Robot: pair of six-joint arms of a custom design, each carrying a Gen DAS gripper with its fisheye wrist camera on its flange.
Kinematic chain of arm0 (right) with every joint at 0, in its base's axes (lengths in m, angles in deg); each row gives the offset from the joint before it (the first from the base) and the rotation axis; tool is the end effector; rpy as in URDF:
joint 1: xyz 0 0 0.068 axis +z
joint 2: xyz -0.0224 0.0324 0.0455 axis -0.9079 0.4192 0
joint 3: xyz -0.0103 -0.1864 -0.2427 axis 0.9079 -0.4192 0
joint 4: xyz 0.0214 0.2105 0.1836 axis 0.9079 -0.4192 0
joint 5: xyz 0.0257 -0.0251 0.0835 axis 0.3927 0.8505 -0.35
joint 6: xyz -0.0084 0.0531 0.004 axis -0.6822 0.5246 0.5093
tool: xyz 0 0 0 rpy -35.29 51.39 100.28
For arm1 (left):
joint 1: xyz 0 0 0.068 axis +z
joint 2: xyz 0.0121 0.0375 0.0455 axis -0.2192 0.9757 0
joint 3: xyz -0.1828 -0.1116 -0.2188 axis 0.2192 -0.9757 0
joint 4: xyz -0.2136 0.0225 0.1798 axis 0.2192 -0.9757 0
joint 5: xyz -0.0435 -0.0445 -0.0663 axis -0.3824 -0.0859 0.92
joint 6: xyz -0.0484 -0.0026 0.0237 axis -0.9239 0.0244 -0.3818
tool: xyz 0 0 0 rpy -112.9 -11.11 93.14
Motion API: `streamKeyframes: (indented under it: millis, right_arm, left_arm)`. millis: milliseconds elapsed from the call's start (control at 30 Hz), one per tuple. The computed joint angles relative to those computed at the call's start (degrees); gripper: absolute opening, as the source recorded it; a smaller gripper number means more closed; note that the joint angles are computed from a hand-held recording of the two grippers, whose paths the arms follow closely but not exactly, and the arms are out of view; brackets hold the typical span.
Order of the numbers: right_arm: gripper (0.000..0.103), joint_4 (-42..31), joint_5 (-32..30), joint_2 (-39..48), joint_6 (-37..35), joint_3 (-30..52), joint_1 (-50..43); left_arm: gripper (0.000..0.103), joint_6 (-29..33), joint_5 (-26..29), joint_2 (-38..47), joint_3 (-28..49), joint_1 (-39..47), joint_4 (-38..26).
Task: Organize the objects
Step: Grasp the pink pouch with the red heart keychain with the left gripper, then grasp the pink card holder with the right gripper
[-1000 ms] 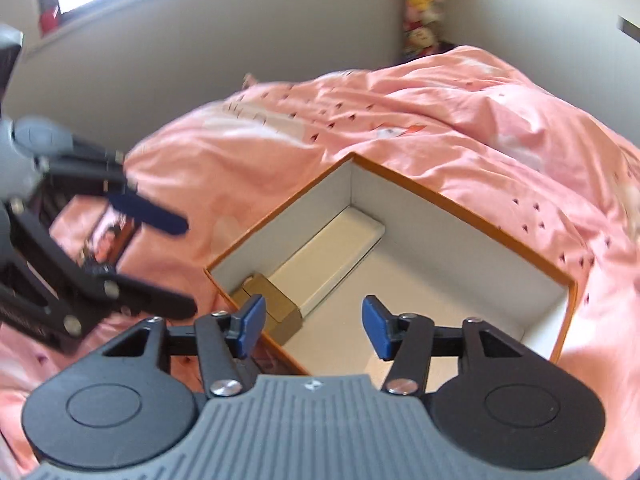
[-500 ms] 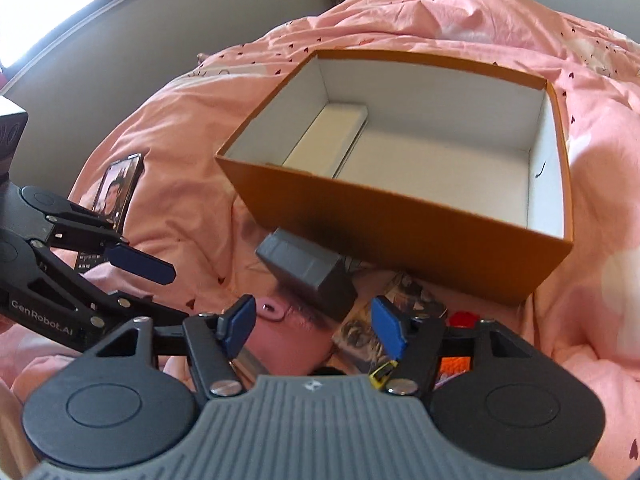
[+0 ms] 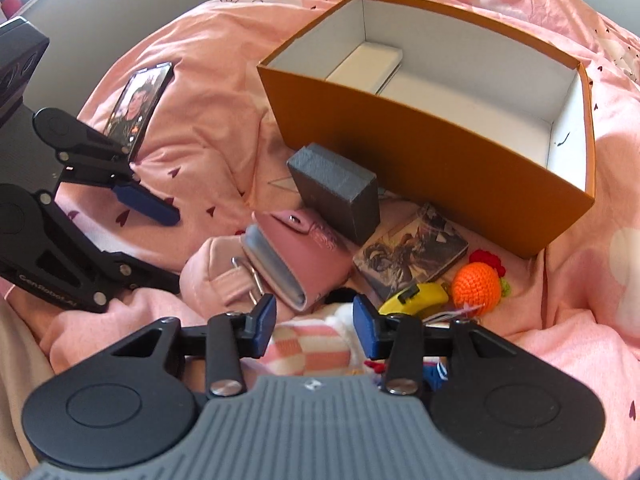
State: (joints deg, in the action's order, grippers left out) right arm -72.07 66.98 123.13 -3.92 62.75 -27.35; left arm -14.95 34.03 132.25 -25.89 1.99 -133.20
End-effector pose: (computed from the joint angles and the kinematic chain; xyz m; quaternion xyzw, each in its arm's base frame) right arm 0.1772 0.1301 0.2111 0.0156 0.9687 0.0757 0.2360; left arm 0.2484 0.0518 0.2124 0.4478 0.8753 -0.1261 0.1318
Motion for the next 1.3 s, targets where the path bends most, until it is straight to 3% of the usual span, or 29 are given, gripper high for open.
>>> streamKeyframes:
  millis: [100, 167, 433, 733, 800, 1000, 1300]
  right_arm:
    - [0.046, -0.83, 0.23, 0.15, -0.30, 0.32, 0.37]
    - [0.046, -2.03, 1.65, 0.20, -0.77, 0.98, 0.85]
    - [0.045, -4.24, 3.39, -1.00, -4.61, 0.45, -2.63]
    - [0.030, 4.63, -0.92, 2.91, -8.48, -2.30, -8.44]
    - [0.029, 6.34, -1.19, 3.16, -8.92, -2.94, -9.16]
    - [0.029, 11.21, -3.98, 2.69, -12.39, -4.65, -11.47]
    - [0.029, 20.13, -5.79, 7.82, -14.30, -4.73, -11.26]
  left_arm:
    - [0.067, -2.78, -0.02, -0.24, -3.00, -1.91, 4.73]
    - [0.062, -4.57, 1.11, -0.31, -4.52, -2.75, 7.68]
    - [0.056, -12.86, 5.69, -0.36, -5.44, -4.73, 15.29]
    - [0.057, -11.75, 8.08, 5.64, -2.21, -6.72, 14.71]
    - [0.044, -12.07, 9.59, 6.94, -1.60, -6.38, 13.86]
    - [0.028, -15.25, 8.99, 5.42, -1.84, -5.12, 13.46]
    - [0.028, -20.24, 6.13, 6.62, 0.00, -3.16, 13.37]
